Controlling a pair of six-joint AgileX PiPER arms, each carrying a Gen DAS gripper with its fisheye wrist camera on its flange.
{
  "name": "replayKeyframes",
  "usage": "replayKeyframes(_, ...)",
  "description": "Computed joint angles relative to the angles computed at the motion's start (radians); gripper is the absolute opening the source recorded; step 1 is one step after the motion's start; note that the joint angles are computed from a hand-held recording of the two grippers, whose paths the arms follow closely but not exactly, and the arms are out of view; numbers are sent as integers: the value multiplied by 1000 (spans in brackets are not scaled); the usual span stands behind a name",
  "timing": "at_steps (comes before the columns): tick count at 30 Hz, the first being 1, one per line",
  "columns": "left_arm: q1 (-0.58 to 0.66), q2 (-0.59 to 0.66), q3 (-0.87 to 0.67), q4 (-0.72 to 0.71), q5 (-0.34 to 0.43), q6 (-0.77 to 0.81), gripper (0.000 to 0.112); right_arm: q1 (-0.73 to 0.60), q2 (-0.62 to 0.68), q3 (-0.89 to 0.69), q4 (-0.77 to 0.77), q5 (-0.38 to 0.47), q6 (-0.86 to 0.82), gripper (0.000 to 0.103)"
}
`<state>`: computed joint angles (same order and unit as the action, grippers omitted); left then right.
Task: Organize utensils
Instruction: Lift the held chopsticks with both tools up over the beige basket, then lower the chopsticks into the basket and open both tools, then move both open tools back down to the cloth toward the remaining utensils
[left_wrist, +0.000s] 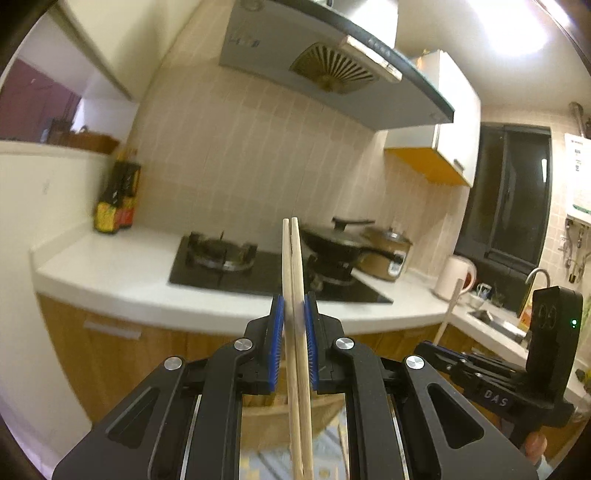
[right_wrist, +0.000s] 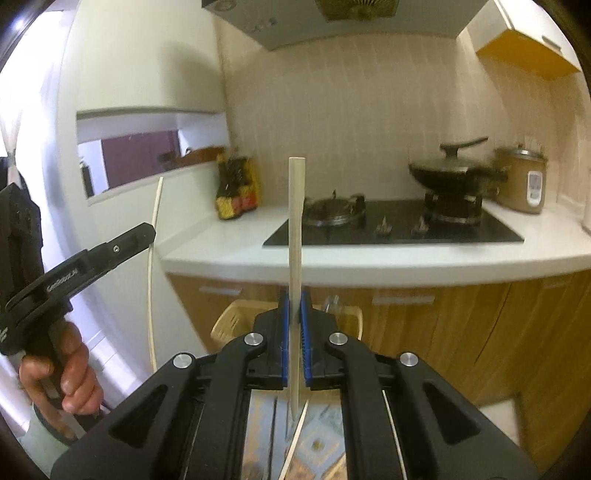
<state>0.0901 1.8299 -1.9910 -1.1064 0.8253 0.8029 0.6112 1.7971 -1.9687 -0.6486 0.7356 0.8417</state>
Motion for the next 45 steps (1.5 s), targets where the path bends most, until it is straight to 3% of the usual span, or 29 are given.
replayKeyframes(5,-69,119,-178,18,-43,-70,10,-48,128,-220,13,50,-73,4)
replayKeyframes(9,-126,184,-239,42,-136,-77,10,-76,218,-347,20,75,-110,4)
replayKeyframes(13,-207,176,-157,109,-365,-23,10,-112,250,-337,11,18,-71,4)
replayKeyframes(15,-234,197,-159,140,-404,-14,10,-127,269,-325,-20,-2,-32,4)
replayKeyframes(24,-250,241,-137,171,-429,-17,11,-162,278,-215,51,-89,-30,5)
replayKeyframes(30,-212,246,-163,208,-322,-71,13,-161,225,-142,117,-88,-53,12)
replayKeyframes(32,-191,221,-146,199,-279,-66,32,-157,187,-90,127,-92,-44,21)
replayKeyframes(34,-171,166,-83,210,-257,-80,43,-147,124,13,90,-124,16,37)
replayKeyframes(36,-146,96,8,204,-219,-122,45,-127,69,106,9,-150,117,48)
replayKeyframes(40,-137,-45,237,181,-227,-85,45,-87,-13,224,-9,-104,185,48)
replayKeyframes(45,-147,-166,455,172,-229,-101,48,-22,-53,288,-2,30,200,48)
